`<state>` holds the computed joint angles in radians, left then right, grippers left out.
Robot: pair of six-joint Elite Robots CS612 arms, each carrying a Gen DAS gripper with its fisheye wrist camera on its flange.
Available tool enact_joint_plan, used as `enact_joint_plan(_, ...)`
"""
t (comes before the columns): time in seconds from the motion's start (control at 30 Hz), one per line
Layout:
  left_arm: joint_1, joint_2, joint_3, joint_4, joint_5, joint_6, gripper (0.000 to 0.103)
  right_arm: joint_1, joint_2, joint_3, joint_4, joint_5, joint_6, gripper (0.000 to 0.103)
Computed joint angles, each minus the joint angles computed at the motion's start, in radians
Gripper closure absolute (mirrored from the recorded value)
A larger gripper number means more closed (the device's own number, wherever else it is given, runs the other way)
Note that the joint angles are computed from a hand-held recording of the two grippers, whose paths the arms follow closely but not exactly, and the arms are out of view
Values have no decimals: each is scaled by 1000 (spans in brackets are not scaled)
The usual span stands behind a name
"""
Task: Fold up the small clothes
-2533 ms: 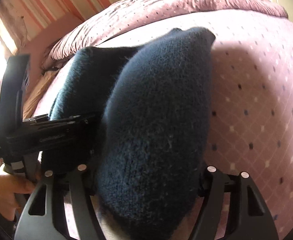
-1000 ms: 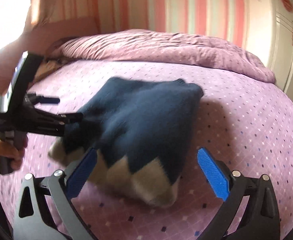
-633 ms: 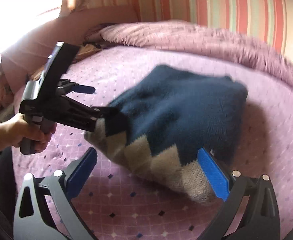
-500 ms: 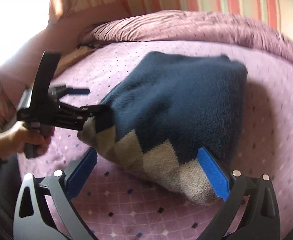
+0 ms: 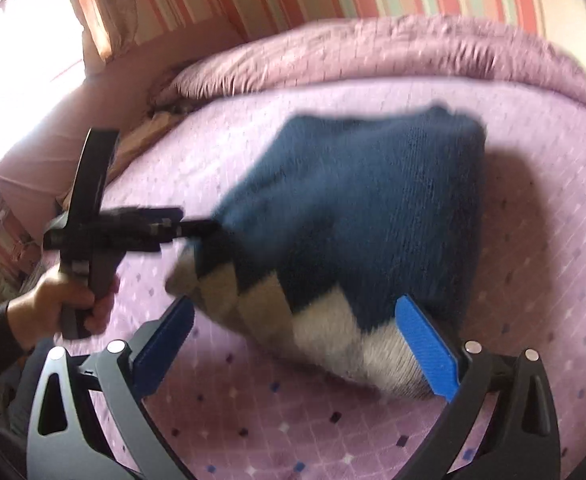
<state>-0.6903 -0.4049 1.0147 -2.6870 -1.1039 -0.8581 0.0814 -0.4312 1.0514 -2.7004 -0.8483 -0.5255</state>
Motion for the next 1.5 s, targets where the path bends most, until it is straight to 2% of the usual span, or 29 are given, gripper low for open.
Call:
enact_joint_plan(0.03,-14,-1,-10,50,75,-6,3,3,-2,17,-100,-41,43,2)
enact_joint_plan(0.07,-27,1,-23,106,149,-22,3,11,1,27,-203,-111,91,2)
enact_joint_plan(0.1,-34,5,-33,143,192,-41,3,23,12,25,-305,-216,142,2)
enact_joint_plan(0.13,-36,8,-42,165,204,-56,3,36,19,26,-366,-311,184,2)
enact_joint_plan(0.2,-34,21,-66,209,181,-100,3,55,39,6,-386,-426,220,2)
enact_joint_plan(0.27,-32,31,-82,231,172,-134,3,75,62,-19,-378,-536,209,2)
enact_joint_plan(0.3,-31,32,-82,232,173,-139,3,78,67,-23,-373,-548,209,2)
enact_joint_plan(0.4,-28,35,-89,308,183,-180,3,73,77,-28,-372,-528,245,2)
enact_joint_plan(0.43,-21,34,-81,304,156,-193,3,71,81,-33,-359,-522,240,2)
enact_joint_plan(0.5,-4,31,-44,198,69,-218,3,69,90,-47,-345,-503,239,2)
enact_joint_plan(0.53,-3,29,-33,179,64,-220,3,67,95,-55,-337,-494,244,2)
enact_joint_plan(0.63,-8,35,-45,198,89,-212,3,61,111,-79,-309,-467,274,2)
enact_joint_plan(0.8,-5,40,-49,188,75,-210,3,55,123,-84,-328,-442,292,2)
enact_joint_plan(0.9,-1,33,-62,230,53,-219,3,52,120,-91,-300,-426,309,2)
enact_joint_plan(1.0,-2,11,-53,265,40,-227,3,54,91,-77,-238,-437,322,2)
enact_joint_plan(1.1,-15,-29,-10,257,45,-223,3,53,38,-3,-292,-407,315,2)
enact_joint_plan(1.2,-31,-85,52,257,44,-246,3,57,-33,95,-307,-375,254,2)
enact_joint_plan(1.27,-48,-125,98,272,73,-267,3,61,-86,188,-388,-379,231,2)
enact_joint_plan(1.33,-73,-170,146,322,132,-315,3,64,-122,262,-469,-396,235,2)
enact_joint_plan(1.43,-112,-237,253,262,194,-355,3,63,-175,358,-513,-385,247,2)
enact_joint_plan(1.5,-133,-273,310,239,218,-385,3,65,-203,412,-533,-407,266,2)
